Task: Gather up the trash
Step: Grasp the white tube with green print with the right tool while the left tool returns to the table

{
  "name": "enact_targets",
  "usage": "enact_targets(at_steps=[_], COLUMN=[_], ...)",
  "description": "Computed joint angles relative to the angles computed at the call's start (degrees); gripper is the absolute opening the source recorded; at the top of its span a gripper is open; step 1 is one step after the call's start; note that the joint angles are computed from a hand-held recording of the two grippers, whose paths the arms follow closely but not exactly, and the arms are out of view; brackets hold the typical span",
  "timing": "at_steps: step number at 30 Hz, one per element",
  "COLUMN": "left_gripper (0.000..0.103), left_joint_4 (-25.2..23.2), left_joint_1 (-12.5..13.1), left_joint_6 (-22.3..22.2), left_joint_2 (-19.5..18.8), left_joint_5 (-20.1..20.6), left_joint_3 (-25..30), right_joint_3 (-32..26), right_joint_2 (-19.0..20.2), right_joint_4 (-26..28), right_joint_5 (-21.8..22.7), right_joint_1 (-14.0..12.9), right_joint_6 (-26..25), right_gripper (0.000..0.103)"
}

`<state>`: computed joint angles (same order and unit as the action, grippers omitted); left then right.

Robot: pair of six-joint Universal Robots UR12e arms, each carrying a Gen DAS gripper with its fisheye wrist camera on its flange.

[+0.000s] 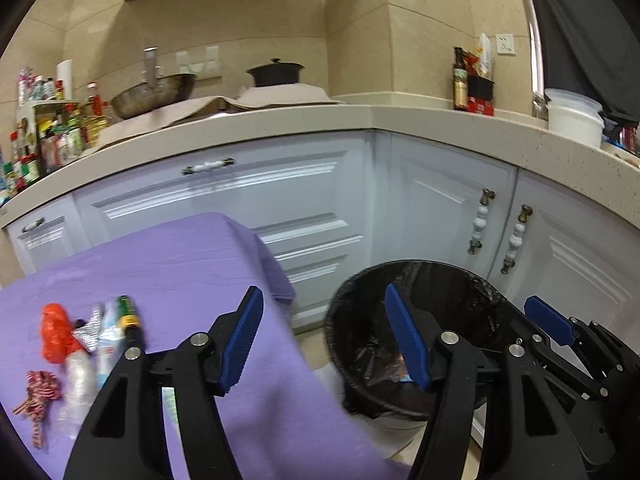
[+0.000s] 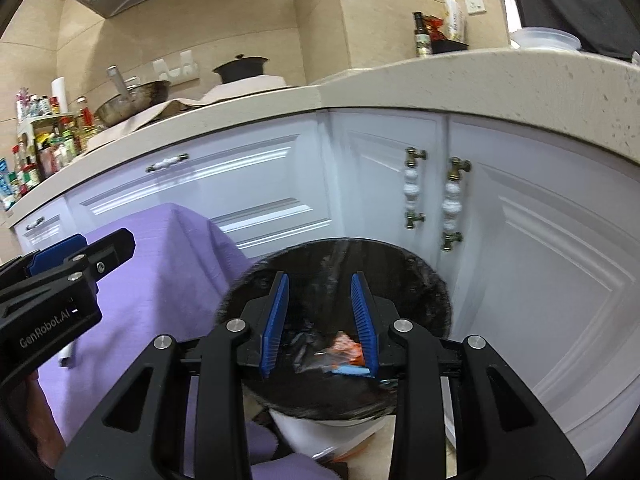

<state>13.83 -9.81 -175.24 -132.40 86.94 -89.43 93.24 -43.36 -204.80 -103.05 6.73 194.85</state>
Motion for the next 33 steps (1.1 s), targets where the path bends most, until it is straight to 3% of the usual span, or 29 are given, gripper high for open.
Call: enact_targets(at_steps=[18, 28, 33], left_gripper=[0.063, 0.064, 0.07], left_joint_4=[3.6, -0.8, -4.3], left_joint_1=[6.7, 10.8, 12.4], left_joint_6=[-3.3, -7.1, -7.4], left_joint_2=[5.0, 6.2, 6.5], left_joint_5=[8.0, 12.2, 11.1], left_joint_3=[-9.7, -12.2, -12.2], right_joint_3=[-3.3, -6.5, -8.1], right_joint_2=[0.7, 1.7, 2.2], right_joint_4=[2.2, 8.6, 13.3], right_joint_5=[7.7, 10.9, 11.8], right_joint_1=[6.3, 8.5, 8.7], right_joint_6=[-5.0, -8.2, -8.2], right_gripper=[0.032, 0.032, 0.032])
